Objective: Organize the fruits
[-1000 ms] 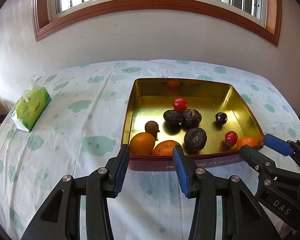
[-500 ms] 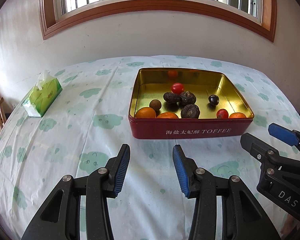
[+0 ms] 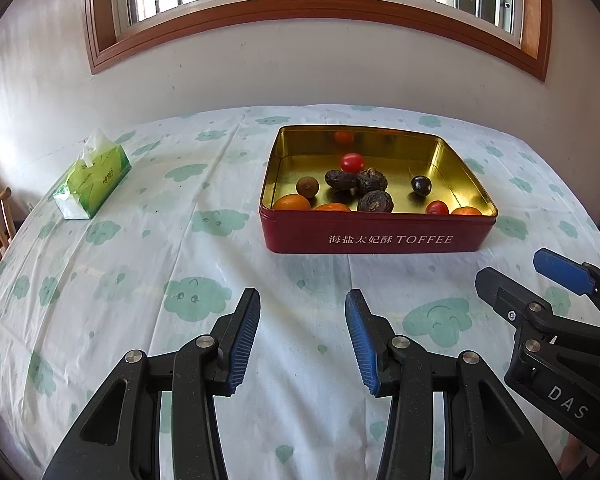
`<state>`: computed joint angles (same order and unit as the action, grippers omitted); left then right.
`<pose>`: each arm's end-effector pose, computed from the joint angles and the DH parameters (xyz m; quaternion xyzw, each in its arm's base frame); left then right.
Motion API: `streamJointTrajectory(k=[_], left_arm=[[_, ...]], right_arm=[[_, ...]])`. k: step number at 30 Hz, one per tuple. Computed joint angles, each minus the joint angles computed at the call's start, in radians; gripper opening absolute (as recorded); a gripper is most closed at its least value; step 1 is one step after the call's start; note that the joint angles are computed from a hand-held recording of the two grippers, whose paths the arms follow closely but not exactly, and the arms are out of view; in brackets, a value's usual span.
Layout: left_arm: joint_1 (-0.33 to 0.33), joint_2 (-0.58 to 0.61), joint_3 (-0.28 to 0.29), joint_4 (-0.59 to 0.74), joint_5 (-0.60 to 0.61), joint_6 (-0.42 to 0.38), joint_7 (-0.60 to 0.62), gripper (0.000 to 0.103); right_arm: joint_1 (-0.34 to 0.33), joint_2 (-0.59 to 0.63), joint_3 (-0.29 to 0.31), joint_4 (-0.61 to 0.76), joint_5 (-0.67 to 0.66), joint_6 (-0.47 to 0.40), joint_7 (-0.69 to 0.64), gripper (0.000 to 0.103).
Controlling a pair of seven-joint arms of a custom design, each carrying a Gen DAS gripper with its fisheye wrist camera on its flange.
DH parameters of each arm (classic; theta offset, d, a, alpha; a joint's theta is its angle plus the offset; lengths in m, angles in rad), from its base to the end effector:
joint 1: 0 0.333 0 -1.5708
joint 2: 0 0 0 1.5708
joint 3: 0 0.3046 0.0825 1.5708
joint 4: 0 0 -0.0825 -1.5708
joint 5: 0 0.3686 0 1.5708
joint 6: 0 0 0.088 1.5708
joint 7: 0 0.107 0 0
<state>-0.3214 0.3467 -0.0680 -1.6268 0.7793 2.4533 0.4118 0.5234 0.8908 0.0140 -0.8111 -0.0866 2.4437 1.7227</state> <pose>0.6312 -0.2527 0.4691 -0.7439 0.5574 -0.2188 0.2967 0.6920 0.4056 0.4746 -0.7817 0.5066 -0.1851 0.3131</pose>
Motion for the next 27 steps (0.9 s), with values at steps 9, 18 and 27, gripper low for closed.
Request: streamJointTrajectory(k=[9,18,27], left_arm=[[0.002,-0.007,-0.003,-0.008,-0.003,0.003,-0.001,0.046],[0.008,-0.004,-0.006,-0.008,-0.025,0.005,0.012,0.046],[0.004,0.001,-0.002,-0.005,-0.033,0.01,0.014,0.046]], right_arm=[[-0.002,-0.02,-0.001,-0.037,-0.006,0.009,0.006,0.067],[0.0,-0.01,0.0,-0.02,-0.008,-0.008,0.002,0.067],[0.003,-0.004,-0.004,-0.012,-0.011,-0.017,0.005,0.068]])
